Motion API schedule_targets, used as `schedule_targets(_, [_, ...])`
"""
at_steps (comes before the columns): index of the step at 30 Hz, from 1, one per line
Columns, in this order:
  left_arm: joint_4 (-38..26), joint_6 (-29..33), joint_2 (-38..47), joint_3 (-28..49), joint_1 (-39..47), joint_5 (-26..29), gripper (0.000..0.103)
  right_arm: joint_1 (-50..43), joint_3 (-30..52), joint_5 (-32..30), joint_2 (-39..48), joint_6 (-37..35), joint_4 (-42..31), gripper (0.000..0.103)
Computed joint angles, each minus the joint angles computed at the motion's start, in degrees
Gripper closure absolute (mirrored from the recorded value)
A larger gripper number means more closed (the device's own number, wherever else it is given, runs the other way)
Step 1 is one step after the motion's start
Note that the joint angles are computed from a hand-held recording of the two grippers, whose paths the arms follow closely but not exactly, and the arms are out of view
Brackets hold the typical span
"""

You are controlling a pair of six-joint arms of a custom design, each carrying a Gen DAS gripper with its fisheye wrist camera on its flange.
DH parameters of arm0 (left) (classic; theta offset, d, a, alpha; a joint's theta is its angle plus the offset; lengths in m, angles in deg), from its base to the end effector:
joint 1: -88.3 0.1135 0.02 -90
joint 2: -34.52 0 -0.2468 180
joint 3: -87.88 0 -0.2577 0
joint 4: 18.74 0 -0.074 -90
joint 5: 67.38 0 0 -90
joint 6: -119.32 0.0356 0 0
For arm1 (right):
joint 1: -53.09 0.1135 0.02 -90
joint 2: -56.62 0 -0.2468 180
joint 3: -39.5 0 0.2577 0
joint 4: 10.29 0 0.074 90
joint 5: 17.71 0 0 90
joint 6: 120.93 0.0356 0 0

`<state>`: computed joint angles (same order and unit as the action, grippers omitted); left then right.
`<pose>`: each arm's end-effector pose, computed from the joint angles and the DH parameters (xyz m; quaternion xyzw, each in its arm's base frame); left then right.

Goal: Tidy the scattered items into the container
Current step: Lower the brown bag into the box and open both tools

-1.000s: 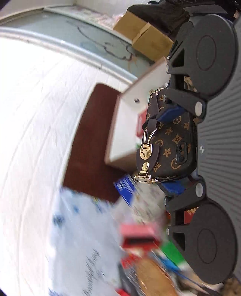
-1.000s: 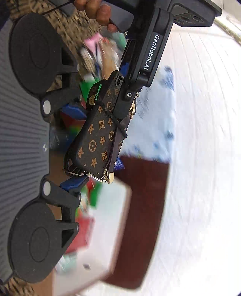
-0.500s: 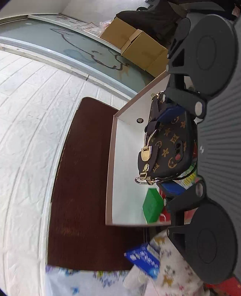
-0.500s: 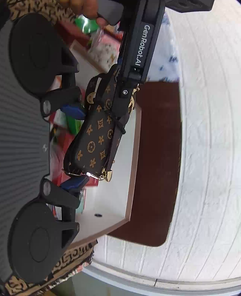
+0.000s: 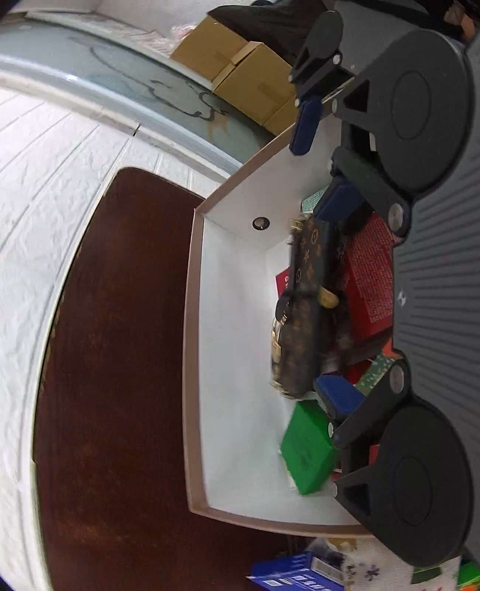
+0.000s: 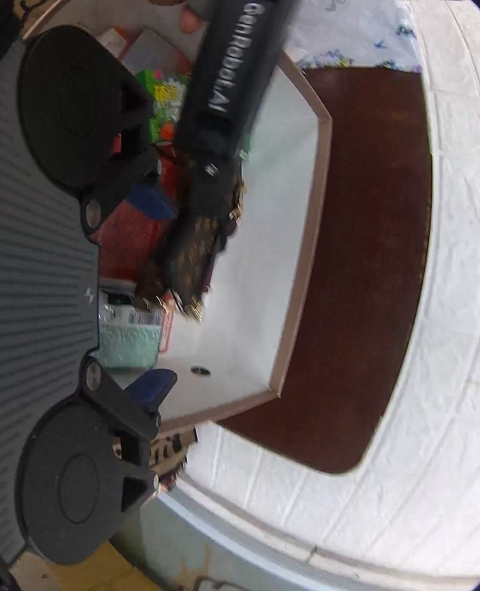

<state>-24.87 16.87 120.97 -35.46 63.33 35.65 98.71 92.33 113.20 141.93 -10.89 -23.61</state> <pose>0.2834 -0.1408 0.1680 0.1478 0.8740 -0.2406 0.3954 0.2178 0.1892 0.1487 -0.0640 0.8757 -0.0810 0.4717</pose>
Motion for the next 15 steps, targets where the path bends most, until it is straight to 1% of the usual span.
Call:
schedule_targets(4, [-0.76,-0.48,-2.22,-0.69,0.99,0.37,0.010,0.91,1.22,0.98,0.34,2.79,-2.51,0.017])
schedule_targets(6, [-2.02,-0.26,-4.11,-1.18,1.56,0.96,0.009,0.81,1.58,1.26,0.53,2.57,-2.72,0.014])
schedule_targets(7, [-2.61,-0.09,-5.14,-1.45,1.75,1.03,0.009,1.52,1.80,2.04,0.51,3.09,-3.33,0.011])
schedule_targets(10, [-3.18,0.54,-9.28,-3.82,1.30,-0.19,0.008,2.95,2.19,3.43,-0.21,4.01,-4.59,0.010])
schedule_targets(11, [-3.49,0.69,-11.02,-4.82,1.09,-0.74,0.008,3.85,2.19,3.97,-0.76,4.43,-5.06,0.007])
schedule_targets(15, [-4.70,0.68,-18.29,-9.10,0.23,-2.25,0.007,7.64,2.74,6.67,-2.97,7.43,-8.25,0.006])
